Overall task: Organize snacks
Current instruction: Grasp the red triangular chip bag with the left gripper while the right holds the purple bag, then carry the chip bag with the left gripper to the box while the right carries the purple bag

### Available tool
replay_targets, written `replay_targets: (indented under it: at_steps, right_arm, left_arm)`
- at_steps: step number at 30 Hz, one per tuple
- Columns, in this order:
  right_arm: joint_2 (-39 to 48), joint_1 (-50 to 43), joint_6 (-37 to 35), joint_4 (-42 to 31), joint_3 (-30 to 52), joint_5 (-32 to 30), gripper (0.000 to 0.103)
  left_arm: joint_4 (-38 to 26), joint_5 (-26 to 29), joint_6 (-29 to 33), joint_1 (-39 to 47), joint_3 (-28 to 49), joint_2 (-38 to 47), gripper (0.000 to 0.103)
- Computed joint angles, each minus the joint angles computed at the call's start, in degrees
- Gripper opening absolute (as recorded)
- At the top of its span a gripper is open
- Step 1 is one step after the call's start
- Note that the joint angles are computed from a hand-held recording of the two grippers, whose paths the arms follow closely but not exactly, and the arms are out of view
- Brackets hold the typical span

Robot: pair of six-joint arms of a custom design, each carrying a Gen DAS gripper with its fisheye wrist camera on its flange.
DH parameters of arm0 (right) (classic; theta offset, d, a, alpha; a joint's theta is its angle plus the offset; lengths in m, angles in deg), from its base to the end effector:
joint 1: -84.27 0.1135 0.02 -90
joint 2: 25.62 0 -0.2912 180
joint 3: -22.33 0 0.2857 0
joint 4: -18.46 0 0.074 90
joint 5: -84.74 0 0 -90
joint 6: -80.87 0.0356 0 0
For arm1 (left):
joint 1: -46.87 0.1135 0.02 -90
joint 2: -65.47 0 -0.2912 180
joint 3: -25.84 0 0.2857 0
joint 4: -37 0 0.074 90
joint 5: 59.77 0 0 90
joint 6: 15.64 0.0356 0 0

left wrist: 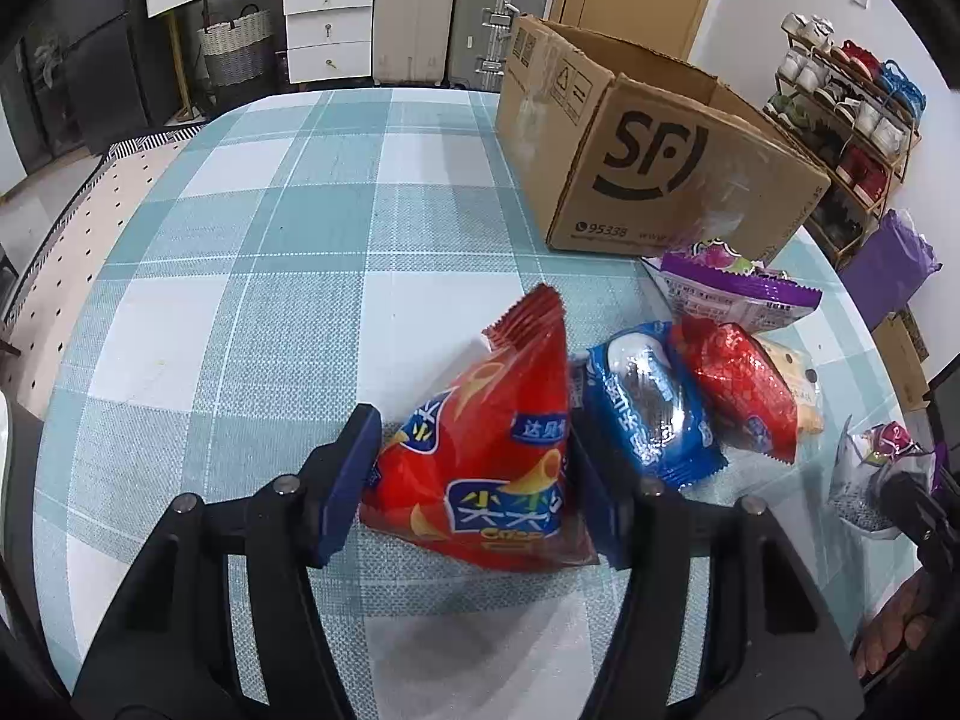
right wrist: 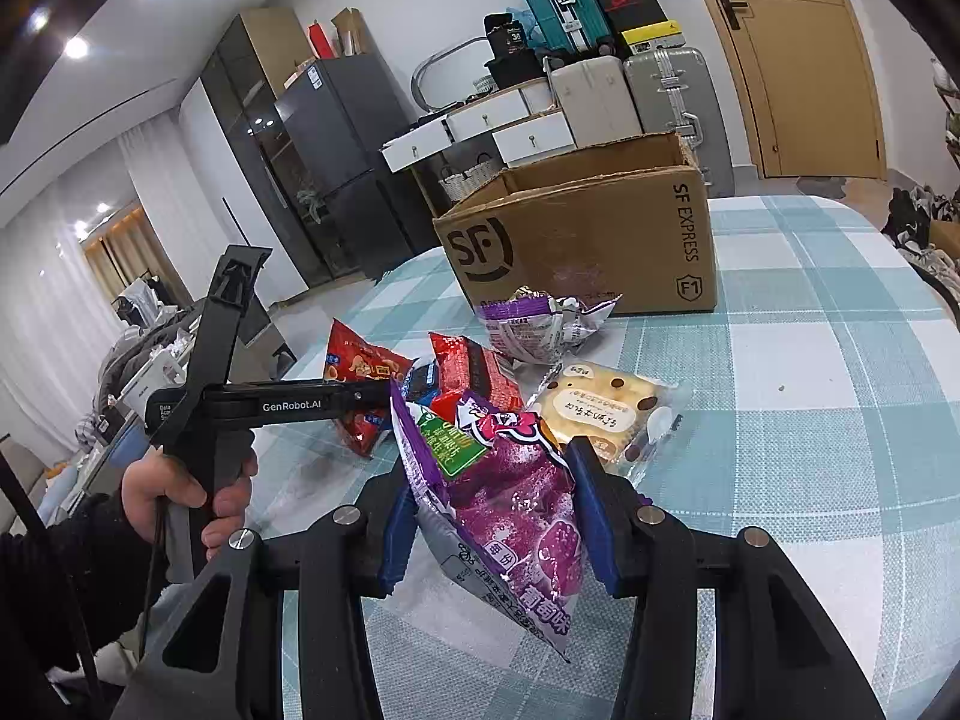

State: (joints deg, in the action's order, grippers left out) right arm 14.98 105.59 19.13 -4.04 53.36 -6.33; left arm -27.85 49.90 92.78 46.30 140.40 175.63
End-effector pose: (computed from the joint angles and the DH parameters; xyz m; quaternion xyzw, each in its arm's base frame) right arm 0.1614 0.0637 0.1973 0.0484 0.8735 0.2105 0.4362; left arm 0.4581 -0.0165 0.3152 0.2001 0.9325 -0.1242 0.2739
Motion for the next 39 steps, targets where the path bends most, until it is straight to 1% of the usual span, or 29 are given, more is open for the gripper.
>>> replay_targets:
  at_steps: [5,7,10,12,14,16,20,22,23,26,32,34,36,37,39]
  right_arm:
    - [-0.34,-0.14,0.2,-0.27,-0.06,0.14,0.048]
    - [-1.46,0.19,0.43,-0.51,-0.34,1.05,0.048]
    - [-5.67,1.35,0.7,-0.84,-1.58,3.29,0.048]
    - [-6.24,1.36,0.76,-1.06,-1.72,3.58,0.048]
    - [-7.16,1.53,0.91,-1.07,-2.01,3.65,0.048]
    - [-8.82,1.38,1.79,-1.41,-2.19,2.4,0.048]
    - [-11.74,4.9,3.51,-5.34,0.19,5.03,0.048]
    - [-12.64,9.27,3.53,-7.8,2.09,8.92,0.048]
    - [-13.07,13.16,3.45,-9.38,3.27,12.6,0.048]
    - [-13.5,22.02,4.6,-12.37,5.29,20.04,0.048]
    - [-13.61,37.48,11.64,-18.87,8.48,34.01,0.048]
    - [-13.02,41.38,13.77,-20.9,9.95,37.62,0.048]
    - [-12.2,45.56,15.41,-23.08,11.84,41.48,0.048]
    - [-11.28,48.52,16.42,-24.47,13.18,44.36,0.048]
    - [-9.94,52.22,17.54,-26.42,15.13,47.84,0.048]
  left_arm:
    - [-1.33,0.31,0.56,0.66,0.63,0.11,0.052]
    - [-2.08,0.55,0.25,1.07,0.87,-0.12,0.048]
    - [-2.04,0.81,0.48,1.77,-0.32,-1.98,0.047]
    - [-1.47,1.39,1.16,2.34,-1.78,-4.03,0.047]
    - [-2.11,2.91,1.31,3.22,-2.29,-5.65,0.047]
    - [-2.81,4.37,1.0,4.22,-2.64,-7.06,0.047]
    - [-5.29,8.96,1.32,6.46,-4.12,-10.3,0.047]
    - [-6.07,10.76,1.09,7.52,-5.76,-12.48,0.047]
    - [-6.45,12.23,1.22,8.27,-6.88,-13.93,0.047]
    - [-7.25,14.6,1.53,9.81,-9.83,-18.0,0.047]
    - [-9.63,17.32,4.87,11.78,-14.09,-25.64,0.047]
    - [-10.08,18.14,5.1,12.48,-15.08,-27.77,0.047]
    - [-11.98,19.77,5.9,13.17,-14.8,-28.83,0.047]
    - [-12.22,20.12,6.14,13.47,-14.77,-29.41,0.047]
    - [-12.79,20.94,7.0,13.92,-14.67,-31.14,0.047]
